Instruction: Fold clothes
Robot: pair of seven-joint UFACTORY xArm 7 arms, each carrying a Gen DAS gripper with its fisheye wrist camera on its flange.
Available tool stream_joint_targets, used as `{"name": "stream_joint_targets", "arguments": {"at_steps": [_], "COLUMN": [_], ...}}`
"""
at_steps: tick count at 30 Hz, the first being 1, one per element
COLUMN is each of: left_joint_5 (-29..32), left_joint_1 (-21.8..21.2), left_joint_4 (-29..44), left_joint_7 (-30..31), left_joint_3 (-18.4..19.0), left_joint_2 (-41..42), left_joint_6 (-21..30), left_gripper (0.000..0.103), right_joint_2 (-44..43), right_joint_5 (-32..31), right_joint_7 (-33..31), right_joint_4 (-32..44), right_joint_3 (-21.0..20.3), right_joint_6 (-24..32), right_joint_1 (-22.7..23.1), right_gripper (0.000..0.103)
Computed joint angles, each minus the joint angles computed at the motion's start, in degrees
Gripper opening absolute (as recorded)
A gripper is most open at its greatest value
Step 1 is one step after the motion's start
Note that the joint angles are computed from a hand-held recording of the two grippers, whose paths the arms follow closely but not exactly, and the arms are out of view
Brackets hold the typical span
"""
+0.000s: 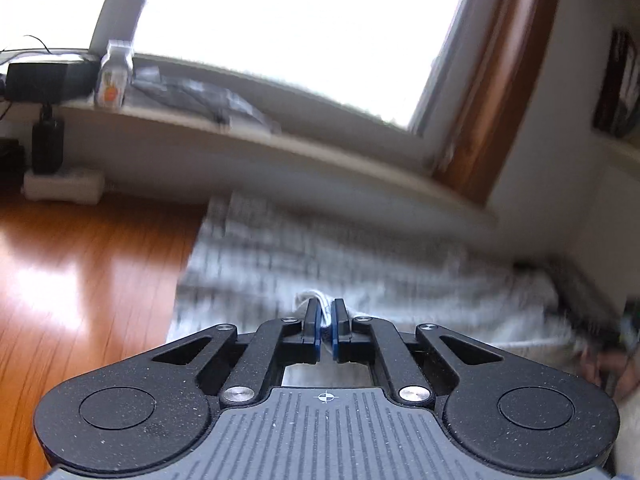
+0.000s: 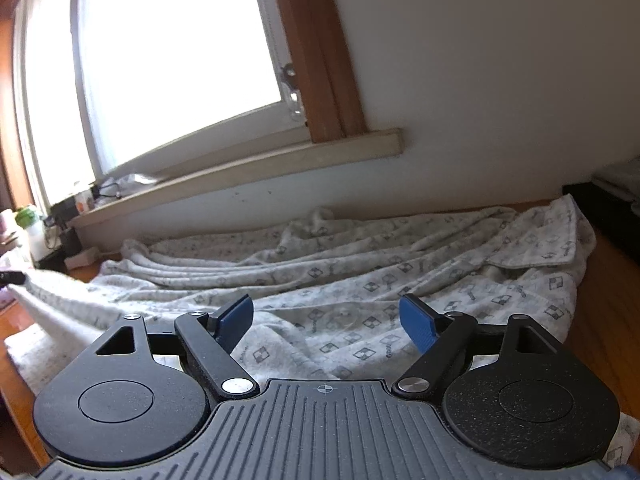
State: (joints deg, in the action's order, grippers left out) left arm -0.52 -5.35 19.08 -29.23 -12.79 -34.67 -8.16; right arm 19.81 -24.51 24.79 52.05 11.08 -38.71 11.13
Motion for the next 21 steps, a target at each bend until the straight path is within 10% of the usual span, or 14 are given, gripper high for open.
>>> {"name": "stream_joint_targets", "arguments": {"at_steps": [9,21], "left_joint_5": [0.69,4.12], "left_joint_1": [-1.53,-4.07], "left_joint_4": [-1.14,16.15], "left_joint_7": [1.31,13.95], "left_joint_3": [3.95,6.93], "left_joint_2": [-0.24,20.97], "left_joint_6": [4.07,6.36], "left_gripper": [0.057,0.051], "right_joint_2": [-0.14,0.07], "right_joint_5": [1.12,1.68], "right_joint_7": [-1.36,-2.44], "right_joint_4": [-0.07,-0.61], "right_joint_3": [-0.14,-0.26], "right_joint_6": [0.16,-1.78], "right_joint_1": [0.7,0.97], "right_gripper": [0.083,0.084]}}
